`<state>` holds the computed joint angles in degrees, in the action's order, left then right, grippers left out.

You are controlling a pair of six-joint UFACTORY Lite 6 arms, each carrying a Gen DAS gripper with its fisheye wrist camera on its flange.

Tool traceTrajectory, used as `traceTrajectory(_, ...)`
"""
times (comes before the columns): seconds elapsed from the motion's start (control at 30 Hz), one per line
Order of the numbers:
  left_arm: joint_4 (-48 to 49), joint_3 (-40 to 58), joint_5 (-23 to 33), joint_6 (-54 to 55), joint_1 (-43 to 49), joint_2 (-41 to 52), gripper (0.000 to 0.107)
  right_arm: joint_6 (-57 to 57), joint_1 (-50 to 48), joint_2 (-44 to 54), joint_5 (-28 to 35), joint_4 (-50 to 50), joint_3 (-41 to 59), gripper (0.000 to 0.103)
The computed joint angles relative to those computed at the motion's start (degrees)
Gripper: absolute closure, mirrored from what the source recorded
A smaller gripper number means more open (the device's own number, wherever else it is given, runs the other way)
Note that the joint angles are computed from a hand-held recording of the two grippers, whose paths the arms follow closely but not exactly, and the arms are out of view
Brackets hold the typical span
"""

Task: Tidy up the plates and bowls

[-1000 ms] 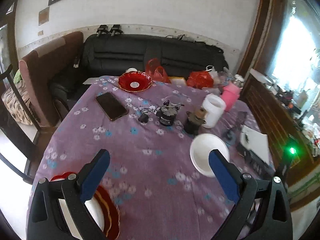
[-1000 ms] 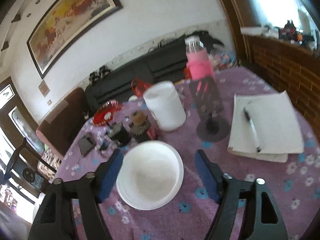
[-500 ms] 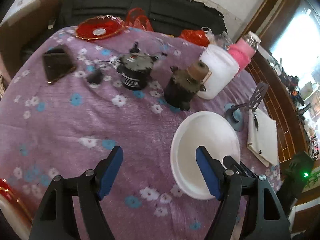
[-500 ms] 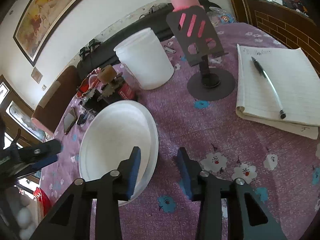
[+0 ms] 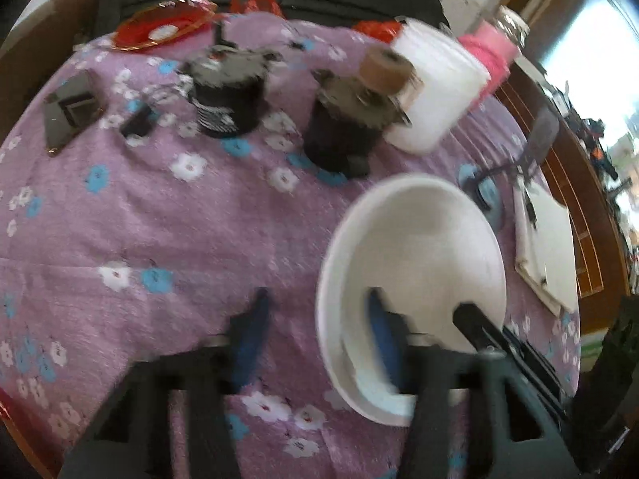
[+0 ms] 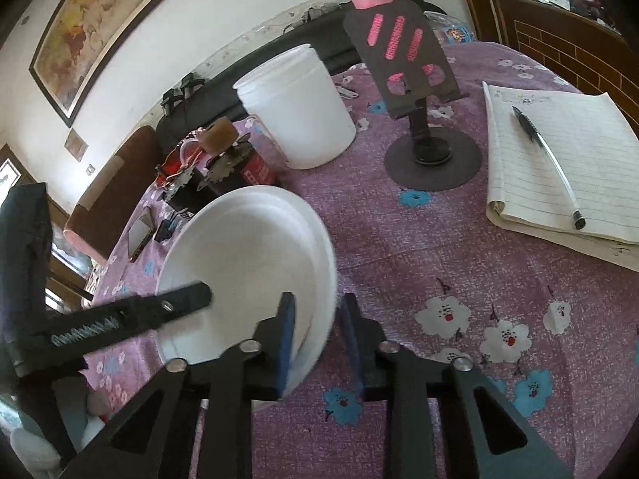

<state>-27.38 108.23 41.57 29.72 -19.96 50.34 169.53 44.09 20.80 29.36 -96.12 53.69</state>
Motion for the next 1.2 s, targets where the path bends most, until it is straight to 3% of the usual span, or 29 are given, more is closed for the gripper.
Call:
traceTrajectory(0.03, 0.54, -0.78, 0.04, 0.11, -0.29, -0.47, 0.094, 1.07, -0.09, 0.24, -0.29, -1.16, 0.24, 0.086)
traceTrajectory(0.23, 1.78, -16.12, -8.57, 2.13, 0.85, -11.84, 0.094, -2.86, 0.76, 2.6, -2.18, 0.31, 4.96, 0.087)
traceTrajectory(0.53, -3.56, -39.73, -13.99, 14.99, 11.7, -34.03, 0.093, -32.57, 8.69, 8.95, -0.47, 22.64, 22.67, 0.087)
traceTrajectory(0.63, -9.27, -47.31, -12.55, 24.82, 17.32, -41.58, 0.092, -43.87, 13.82, 11.58, 5.49, 33.28, 29.98, 0.086)
traceTrajectory(0.7, -13.19, -53.18, -11.04, 31.25, 20.78, -47.18, 0.092, -45.39, 17.36, 12.31, 8.87, 36.05, 31.86, 0.086)
traceTrajectory(1.0, -22.75, -70.72, 2.91, 51.38, 39.49, -61.27, 0.089, -38.16, 31.6, 15.58, 15.68, 41.09, 33.87, 0.085)
traceTrajectory(1.2, -22.14, -78.29, 3.02, 57.63, 44.61, -63.94, 0.079, -38.3, 37.3, 21.0, 18.97, 47.43, 39.55, 0.083)
